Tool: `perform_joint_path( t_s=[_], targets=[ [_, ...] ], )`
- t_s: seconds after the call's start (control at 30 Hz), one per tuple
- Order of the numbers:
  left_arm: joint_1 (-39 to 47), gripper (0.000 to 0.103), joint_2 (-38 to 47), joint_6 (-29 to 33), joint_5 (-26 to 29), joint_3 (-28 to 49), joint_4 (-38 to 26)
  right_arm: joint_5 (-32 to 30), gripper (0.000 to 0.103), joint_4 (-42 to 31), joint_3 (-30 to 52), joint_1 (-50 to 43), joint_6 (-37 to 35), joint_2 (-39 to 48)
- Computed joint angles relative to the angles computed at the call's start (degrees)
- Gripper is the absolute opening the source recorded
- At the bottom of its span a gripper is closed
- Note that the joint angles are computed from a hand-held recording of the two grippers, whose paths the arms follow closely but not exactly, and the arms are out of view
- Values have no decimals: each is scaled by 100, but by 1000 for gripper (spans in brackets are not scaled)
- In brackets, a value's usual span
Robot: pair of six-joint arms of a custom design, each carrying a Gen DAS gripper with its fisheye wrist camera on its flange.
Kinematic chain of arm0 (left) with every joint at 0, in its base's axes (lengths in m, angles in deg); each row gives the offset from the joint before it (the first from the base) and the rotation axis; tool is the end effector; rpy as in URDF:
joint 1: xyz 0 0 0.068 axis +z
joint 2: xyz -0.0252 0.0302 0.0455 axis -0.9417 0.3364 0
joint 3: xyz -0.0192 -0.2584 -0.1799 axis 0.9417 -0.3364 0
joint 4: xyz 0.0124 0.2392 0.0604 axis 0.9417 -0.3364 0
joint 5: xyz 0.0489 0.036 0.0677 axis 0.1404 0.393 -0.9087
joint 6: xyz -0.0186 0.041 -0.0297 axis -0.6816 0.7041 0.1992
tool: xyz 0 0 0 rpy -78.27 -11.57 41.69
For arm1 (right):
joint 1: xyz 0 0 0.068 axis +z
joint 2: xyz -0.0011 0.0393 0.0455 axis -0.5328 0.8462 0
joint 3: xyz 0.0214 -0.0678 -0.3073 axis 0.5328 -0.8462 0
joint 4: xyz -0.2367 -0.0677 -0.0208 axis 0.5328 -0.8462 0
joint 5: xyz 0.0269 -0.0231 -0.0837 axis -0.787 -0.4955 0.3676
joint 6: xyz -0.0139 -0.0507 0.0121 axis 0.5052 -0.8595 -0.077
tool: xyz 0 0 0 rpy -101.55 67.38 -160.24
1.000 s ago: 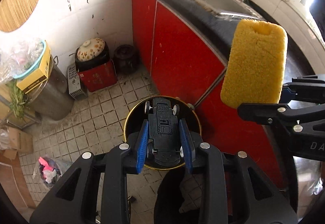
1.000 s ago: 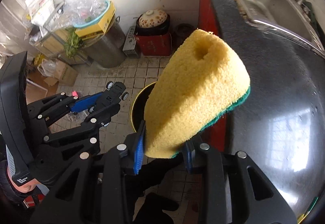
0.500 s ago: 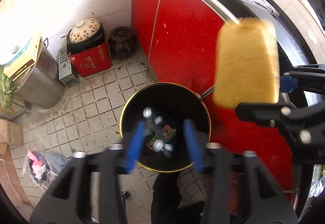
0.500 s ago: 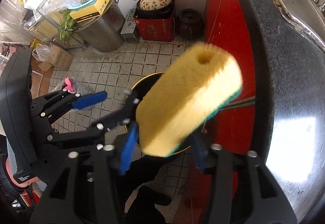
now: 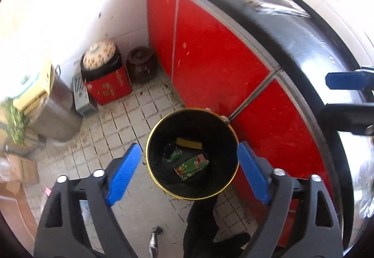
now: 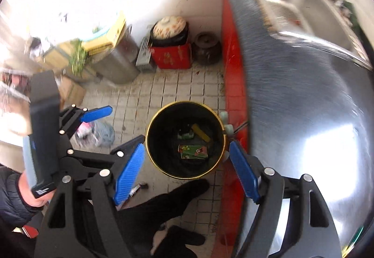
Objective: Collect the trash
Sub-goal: 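Return both tools to the countertop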
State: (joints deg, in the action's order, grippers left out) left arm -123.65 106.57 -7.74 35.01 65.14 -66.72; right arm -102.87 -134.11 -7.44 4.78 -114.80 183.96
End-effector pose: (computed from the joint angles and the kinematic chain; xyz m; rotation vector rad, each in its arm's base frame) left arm 0.0980 -0.1051 0.1925 -0.8201 2.5392 0.0671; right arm 0.2484 0.2006 0.2873 -1.5504 2.4640 0.4820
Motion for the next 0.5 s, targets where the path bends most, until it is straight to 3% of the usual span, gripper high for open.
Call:
perform_joint_path(
  t_s=[0.17, 0.33, 0.5],
  targets=[
    [-71, 91, 484, 938, -361, 1504, -734, -419, 80, -732, 375, -1415, -266, -854],
    [-22, 91, 1424, 2602, -417, 3125, -352, -795, 81, -1510, 995, -3582, -765, -1234],
    [-226, 91, 2981, 4403, -76, 5339, 6, -1111, 82, -2010, 1677, -6044, -1430, -1092]
  ],
)
